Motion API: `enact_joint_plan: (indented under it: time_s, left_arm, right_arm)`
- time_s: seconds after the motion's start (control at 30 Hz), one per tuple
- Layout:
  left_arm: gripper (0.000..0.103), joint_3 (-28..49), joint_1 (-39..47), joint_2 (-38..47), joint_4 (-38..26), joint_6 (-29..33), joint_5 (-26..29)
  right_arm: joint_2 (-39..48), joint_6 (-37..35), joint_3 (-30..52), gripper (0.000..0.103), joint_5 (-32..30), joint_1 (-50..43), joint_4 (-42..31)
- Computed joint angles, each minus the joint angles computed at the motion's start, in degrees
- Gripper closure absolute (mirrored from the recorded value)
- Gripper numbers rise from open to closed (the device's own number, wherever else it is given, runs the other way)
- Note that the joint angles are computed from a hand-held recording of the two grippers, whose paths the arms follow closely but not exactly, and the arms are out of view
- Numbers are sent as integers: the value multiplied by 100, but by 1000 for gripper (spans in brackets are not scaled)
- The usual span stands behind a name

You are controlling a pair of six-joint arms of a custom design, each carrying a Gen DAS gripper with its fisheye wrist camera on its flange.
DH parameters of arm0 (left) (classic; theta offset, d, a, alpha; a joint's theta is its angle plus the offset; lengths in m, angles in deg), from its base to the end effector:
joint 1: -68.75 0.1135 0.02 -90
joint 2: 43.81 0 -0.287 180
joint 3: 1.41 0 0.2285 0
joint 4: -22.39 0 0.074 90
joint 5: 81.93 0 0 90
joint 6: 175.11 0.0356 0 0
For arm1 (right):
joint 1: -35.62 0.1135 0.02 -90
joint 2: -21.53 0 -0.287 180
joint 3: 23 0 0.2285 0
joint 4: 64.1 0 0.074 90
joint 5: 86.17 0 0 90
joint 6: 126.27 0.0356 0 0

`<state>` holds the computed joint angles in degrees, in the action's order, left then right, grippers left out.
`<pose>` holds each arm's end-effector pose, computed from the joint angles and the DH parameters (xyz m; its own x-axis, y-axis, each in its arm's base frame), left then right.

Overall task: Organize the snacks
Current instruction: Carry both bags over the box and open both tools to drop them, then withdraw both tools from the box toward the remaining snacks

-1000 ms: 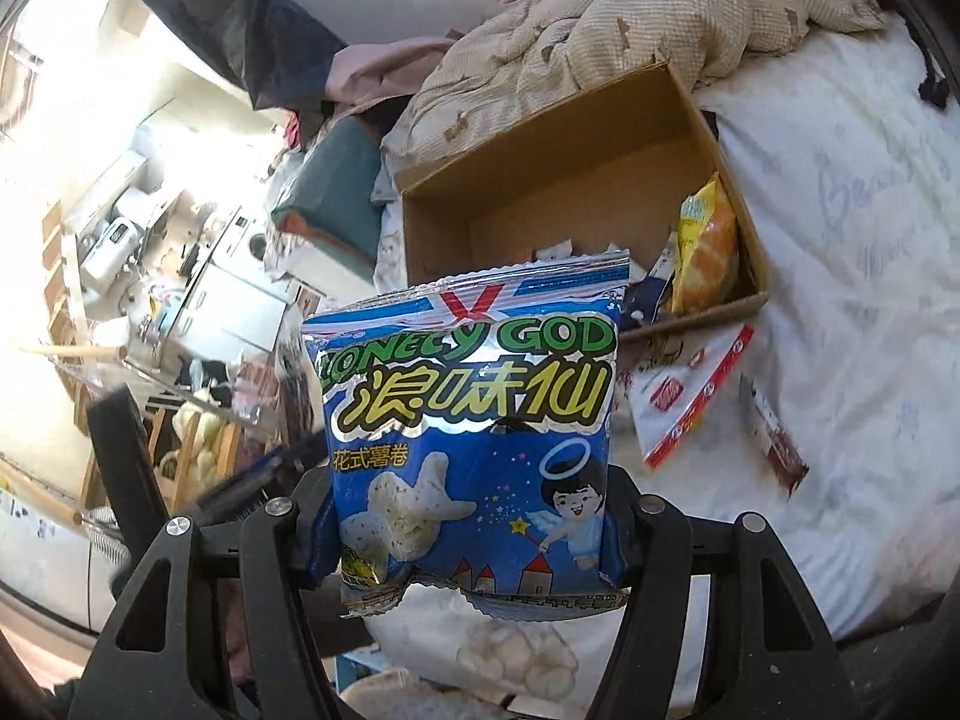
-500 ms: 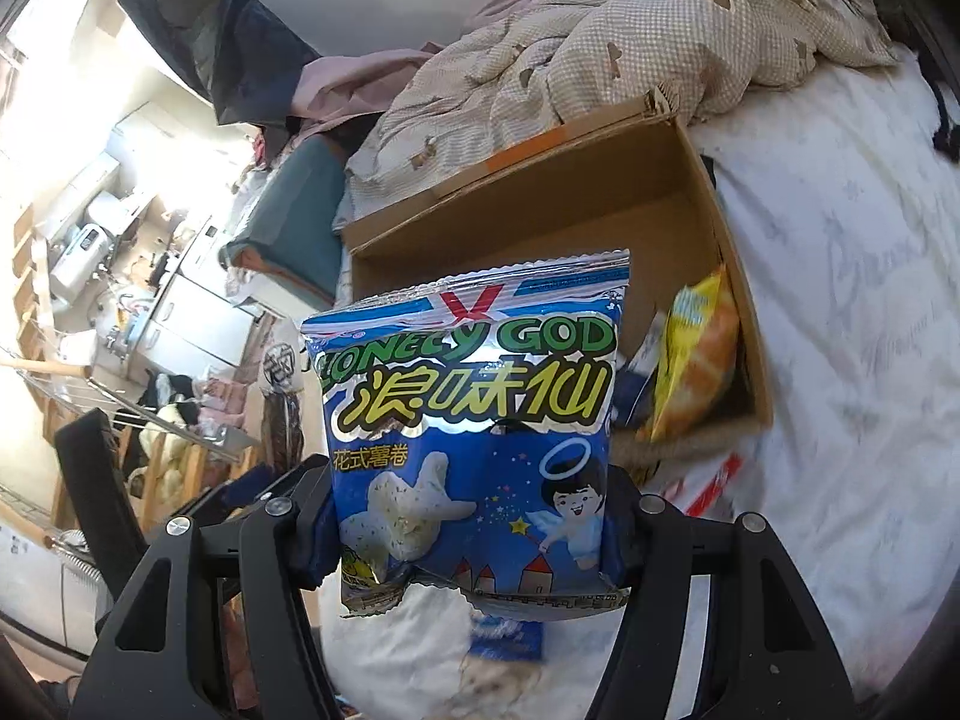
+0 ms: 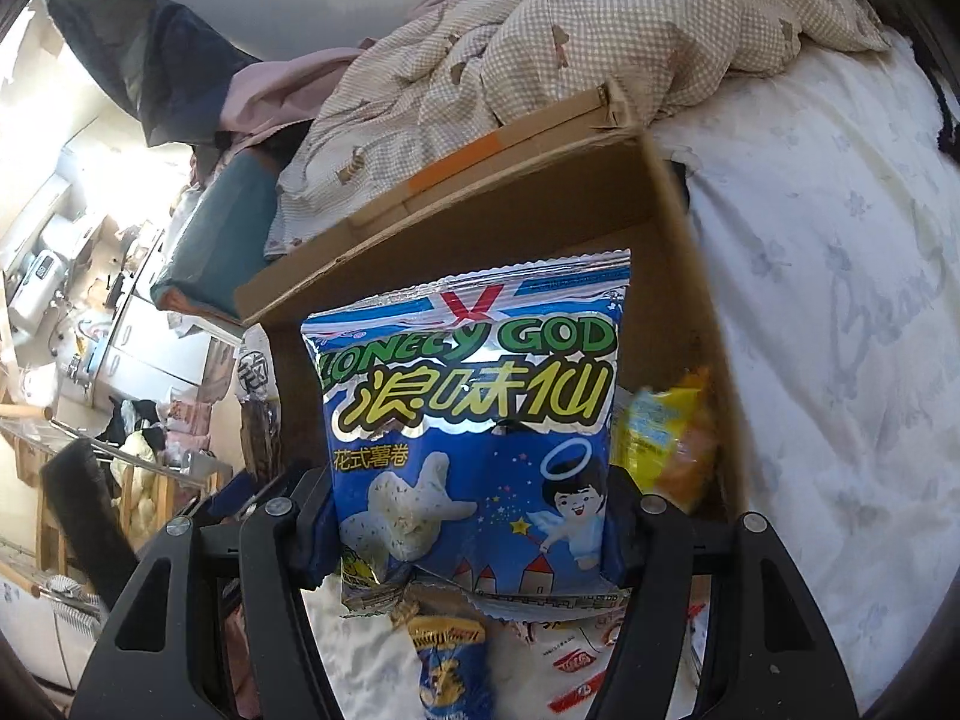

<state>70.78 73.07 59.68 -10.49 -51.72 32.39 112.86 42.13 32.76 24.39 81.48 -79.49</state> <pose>0.3287 0.0101 0.1781 -0.6888 0.4509 -0.5677 0.5860 0.8073 -0.0698 0.2041 0.1923 0.1841 -0.6161 0.6822 -0.3939 0.4257 0.7090 0.5621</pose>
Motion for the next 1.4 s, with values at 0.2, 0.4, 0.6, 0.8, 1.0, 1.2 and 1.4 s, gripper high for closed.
enact_joint_plan:
  time_s: [0.2, 0.4, 0.6, 0.8, 1.0, 1.2, 1.4]
  left_arm:
    - [55, 11, -97, 10, 3, -163, -67]
    - [55, -7, -108, 36, 77, -192, -66]
    - [52, -32, -174, 25, 126, -264, -246]
    - [49, 84, -74, 62, 11, -370, -187]
    - [43, 43, -117, -13, -68, -254, -199]
    - [21, -140, -7, -328, 71, -196, 73]
    - [20, -98, 134, -478, -136, -146, 284]
  right_arm:
    - [383, -156, 187, 35, -272, -176, 180]
    - [514, -180, 264, 35, -337, -190, 94]
    - [438, -128, 152, 35, -396, -281, 156]
    - [426, -194, 120, 34, -431, -310, 240]
    - [292, -124, 46, 13, -169, -225, 274]
    - [232, -89, 14, 12, -254, -264, 249]
    - [-51, 60, 63, 12, 10, -57, -129]
